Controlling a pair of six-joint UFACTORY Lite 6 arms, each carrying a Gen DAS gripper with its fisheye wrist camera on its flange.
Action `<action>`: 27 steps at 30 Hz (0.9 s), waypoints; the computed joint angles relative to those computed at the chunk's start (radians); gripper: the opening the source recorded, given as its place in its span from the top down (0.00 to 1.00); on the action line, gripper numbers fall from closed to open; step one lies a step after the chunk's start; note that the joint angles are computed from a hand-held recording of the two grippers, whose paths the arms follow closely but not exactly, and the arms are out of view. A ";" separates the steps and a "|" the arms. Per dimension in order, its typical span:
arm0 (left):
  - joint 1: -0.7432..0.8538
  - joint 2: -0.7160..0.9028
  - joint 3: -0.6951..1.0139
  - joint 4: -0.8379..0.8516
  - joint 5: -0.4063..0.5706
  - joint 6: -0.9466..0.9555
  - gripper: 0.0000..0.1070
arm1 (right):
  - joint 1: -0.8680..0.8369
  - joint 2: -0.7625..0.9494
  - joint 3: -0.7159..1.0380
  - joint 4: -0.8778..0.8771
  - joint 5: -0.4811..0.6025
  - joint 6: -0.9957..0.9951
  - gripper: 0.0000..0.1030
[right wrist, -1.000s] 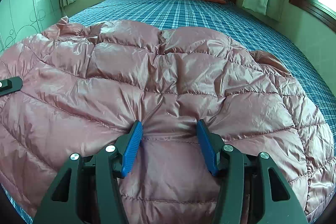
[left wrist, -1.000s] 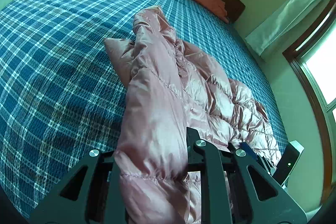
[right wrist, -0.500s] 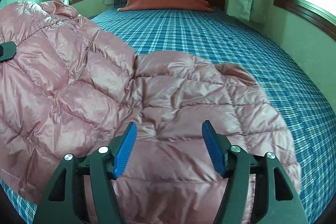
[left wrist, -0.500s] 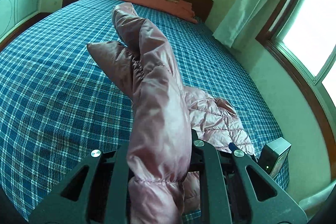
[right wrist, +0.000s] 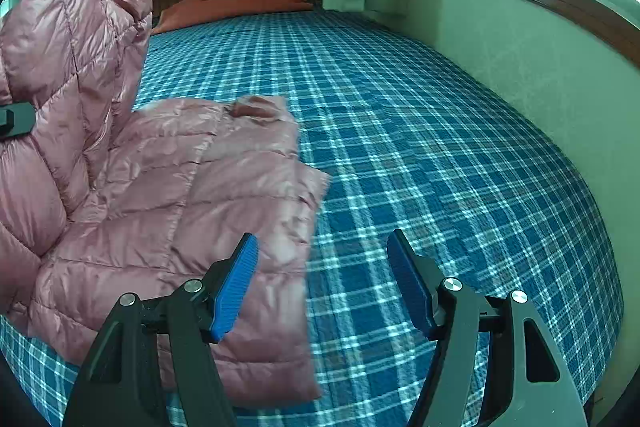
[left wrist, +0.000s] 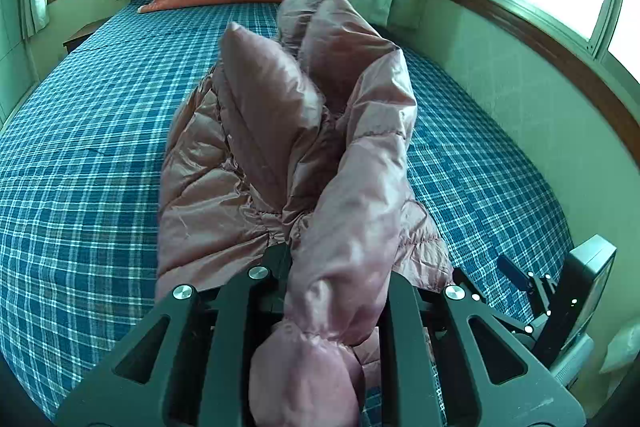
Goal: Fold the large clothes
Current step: 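Lay the folded side down and open the left tool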
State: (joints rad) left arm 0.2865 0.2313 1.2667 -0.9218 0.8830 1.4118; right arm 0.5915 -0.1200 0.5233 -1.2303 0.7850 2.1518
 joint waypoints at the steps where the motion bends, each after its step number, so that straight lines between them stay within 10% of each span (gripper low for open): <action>1: -0.038 -0.019 -0.044 0.002 -0.043 -0.004 0.86 | -0.038 -0.031 -0.037 -0.009 -0.022 -0.003 0.36; 13: -0.384 -0.091 -0.395 -0.127 -0.514 0.067 0.86 | -0.178 -0.204 -0.272 -0.016 -0.081 0.017 0.36; 27: -0.478 -0.134 -0.536 -0.699 -0.685 0.645 0.85 | -0.201 -0.142 -0.272 -0.058 -0.135 0.072 0.36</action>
State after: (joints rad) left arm -0.1919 0.0969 0.7303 -1.6209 0.1976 2.0564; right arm 0.3909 -0.2624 0.2518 -1.2879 0.6499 2.2240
